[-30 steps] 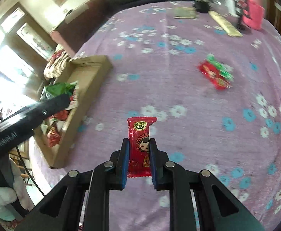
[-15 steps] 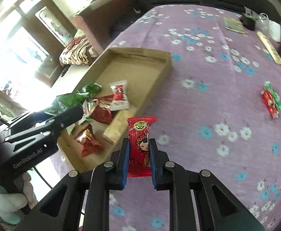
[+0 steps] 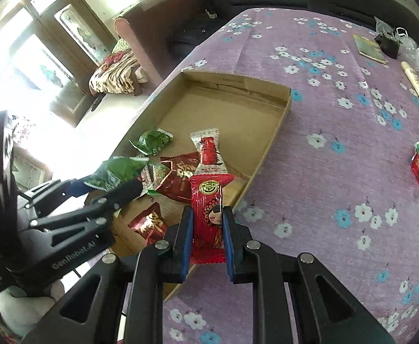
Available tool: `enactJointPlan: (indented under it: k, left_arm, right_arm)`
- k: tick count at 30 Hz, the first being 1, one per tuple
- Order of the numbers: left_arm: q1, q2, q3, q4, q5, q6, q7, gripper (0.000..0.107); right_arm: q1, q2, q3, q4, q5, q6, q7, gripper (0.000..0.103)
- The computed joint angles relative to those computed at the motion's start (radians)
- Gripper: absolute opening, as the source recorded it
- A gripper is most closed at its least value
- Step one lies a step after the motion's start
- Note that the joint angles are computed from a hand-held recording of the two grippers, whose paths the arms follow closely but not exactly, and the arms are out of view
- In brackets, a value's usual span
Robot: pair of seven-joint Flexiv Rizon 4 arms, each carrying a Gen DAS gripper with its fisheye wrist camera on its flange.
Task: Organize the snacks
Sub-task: 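Carry both snacks over the box and open both grippers to drop them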
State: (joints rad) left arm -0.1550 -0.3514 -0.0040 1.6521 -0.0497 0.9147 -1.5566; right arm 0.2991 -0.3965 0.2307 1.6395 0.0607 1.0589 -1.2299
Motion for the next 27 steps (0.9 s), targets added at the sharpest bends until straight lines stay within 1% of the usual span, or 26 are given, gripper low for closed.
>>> enactJointPlan:
  k: [6, 11, 16, 18, 20, 23, 25, 27]
  left_arm:
    - [0.022, -0.004, -0.004, 0.011, -0.028, -0.003, 0.030, 0.052]
    - [0.037, -0.014, -0.001, 0.012, -0.047, -0.006, 0.042, 0.052]
    - [0.059, -0.033, -0.009, -0.002, -0.086, -0.006, 0.066, 0.052]
    - [0.071, -0.052, -0.016, -0.026, -0.109, -0.007, 0.083, 0.052]
    - [0.069, -0.073, -0.012, -0.061, -0.103, -0.004, 0.085, 0.052]
    - [0.078, -0.119, -0.018, -0.124, -0.120, -0.003, 0.093, 0.052]
    - [0.070, -0.155, -0.007, -0.175, -0.103, -0.007, 0.087, 0.053]
    - [0.069, -0.193, -0.007, -0.226, -0.095, -0.026, 0.095, 0.053]
  right_arm:
    - [0.018, -0.018, -0.006, -0.028, -0.017, -0.002, 0.023, 0.017]
    - [0.029, -0.051, -0.006, -0.072, -0.024, -0.022, 0.036, 0.017]
    - [0.045, -0.121, -0.015, -0.166, -0.040, -0.044, 0.052, 0.017]
    - [0.046, -0.153, -0.016, -0.213, -0.043, -0.057, 0.053, 0.017]
    - [0.052, -0.186, -0.027, -0.260, -0.056, -0.072, 0.064, 0.017]
    - [0.036, -0.227, -0.014, -0.324, -0.029, -0.103, 0.073, 0.017]
    - [0.030, -0.255, -0.008, -0.366, -0.007, -0.118, 0.082, 0.017]
    - [0.041, -0.272, -0.022, -0.389, -0.020, -0.128, 0.092, 0.017]
